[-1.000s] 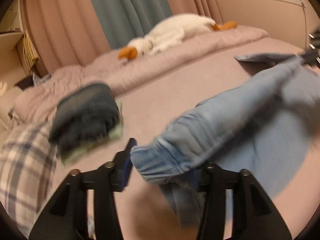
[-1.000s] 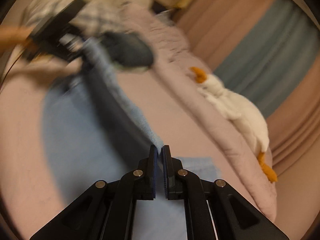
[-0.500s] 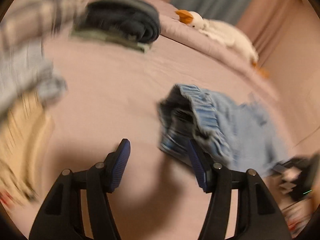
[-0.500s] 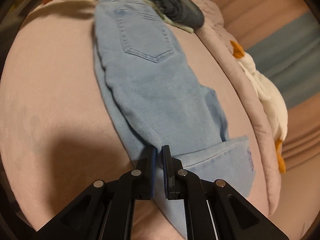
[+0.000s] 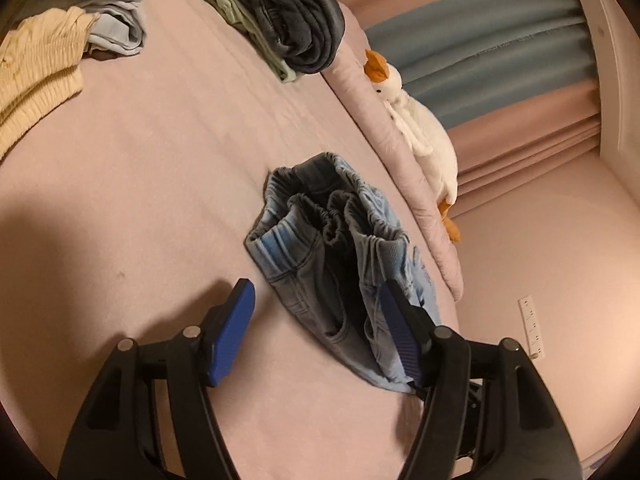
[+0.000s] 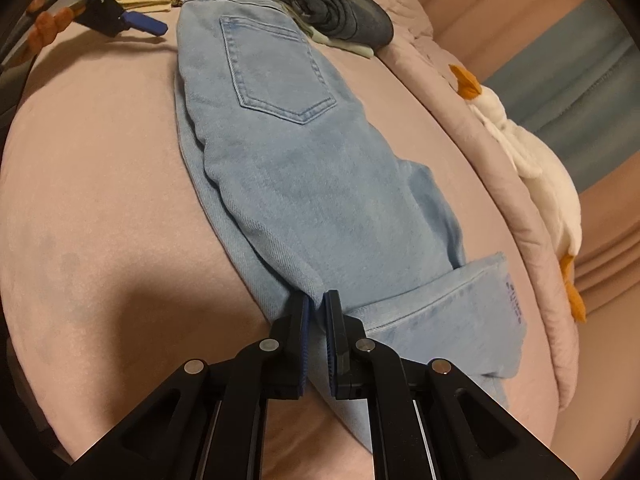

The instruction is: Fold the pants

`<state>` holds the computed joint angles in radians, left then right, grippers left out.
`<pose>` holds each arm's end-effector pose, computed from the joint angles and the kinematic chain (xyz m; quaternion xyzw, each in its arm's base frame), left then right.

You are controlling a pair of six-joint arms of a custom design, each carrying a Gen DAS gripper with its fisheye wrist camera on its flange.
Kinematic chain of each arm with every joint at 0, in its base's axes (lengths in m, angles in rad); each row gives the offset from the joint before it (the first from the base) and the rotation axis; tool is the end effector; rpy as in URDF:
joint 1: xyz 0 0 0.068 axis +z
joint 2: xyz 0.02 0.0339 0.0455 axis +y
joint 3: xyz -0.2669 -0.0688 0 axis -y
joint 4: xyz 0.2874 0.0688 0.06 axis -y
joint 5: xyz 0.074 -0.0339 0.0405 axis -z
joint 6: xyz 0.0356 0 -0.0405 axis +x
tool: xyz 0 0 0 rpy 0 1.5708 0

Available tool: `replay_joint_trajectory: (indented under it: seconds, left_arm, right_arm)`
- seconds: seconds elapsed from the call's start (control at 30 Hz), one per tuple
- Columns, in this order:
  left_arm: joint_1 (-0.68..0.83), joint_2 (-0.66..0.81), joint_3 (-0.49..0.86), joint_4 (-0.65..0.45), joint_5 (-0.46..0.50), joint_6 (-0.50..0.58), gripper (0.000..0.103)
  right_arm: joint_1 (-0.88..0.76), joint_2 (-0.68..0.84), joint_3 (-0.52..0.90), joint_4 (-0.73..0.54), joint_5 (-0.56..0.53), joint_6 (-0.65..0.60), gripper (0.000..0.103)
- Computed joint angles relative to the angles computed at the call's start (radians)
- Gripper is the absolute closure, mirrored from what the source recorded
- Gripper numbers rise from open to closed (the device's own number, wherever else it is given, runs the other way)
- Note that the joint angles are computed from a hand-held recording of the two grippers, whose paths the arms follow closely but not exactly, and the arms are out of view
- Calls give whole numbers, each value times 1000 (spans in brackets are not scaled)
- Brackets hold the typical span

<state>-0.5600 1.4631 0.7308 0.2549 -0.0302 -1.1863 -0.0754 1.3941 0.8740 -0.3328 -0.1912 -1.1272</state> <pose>0.2907 -0.1810 0.1810 -0.2706 0.8102 -0.3901 0.3438 0.3236 -0.0177 0.2034 -0.4969 0.7892 -0.1241 0.3389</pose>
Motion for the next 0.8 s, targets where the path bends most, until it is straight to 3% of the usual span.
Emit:
replay_joint_trajectory:
  seconds: [0.1,0.17,0.27,0.33,0.37,0.5,0.63,0.73,0.8]
  left_arm:
    - [-7,-20,-56,133,-17,-39,34]
    - [-13,-22,-43,99,-36,-36,28]
    - [4,46,37,59,15,-21,30]
    - [15,109,106,23,46,0,50]
    - [21,133,142,-14,53,2,84]
    - [21,161,240,-91,-25,45,86]
    - [38,172,338,-126,-42,142,86]
    - [46,173,311,-128,-64,148,85]
    - [49,195,293,-171,-57,134,85]
  right_arm:
    - [-5,-4,-4,2,-4,-5,97]
    - [-7,0,1,-5,-8,-3,97]
    - [0,11,5,1,-1,3,97]
    - [5,15,1,15,4,7,97]
    - [6,16,1,21,6,11,97]
    - [5,8,-6,48,-8,28,100]
    - [5,2,55,79,-17,104,101]
    - [11,-25,67,115,-29,146,101]
    - [15,-29,57,74,-38,125,101]
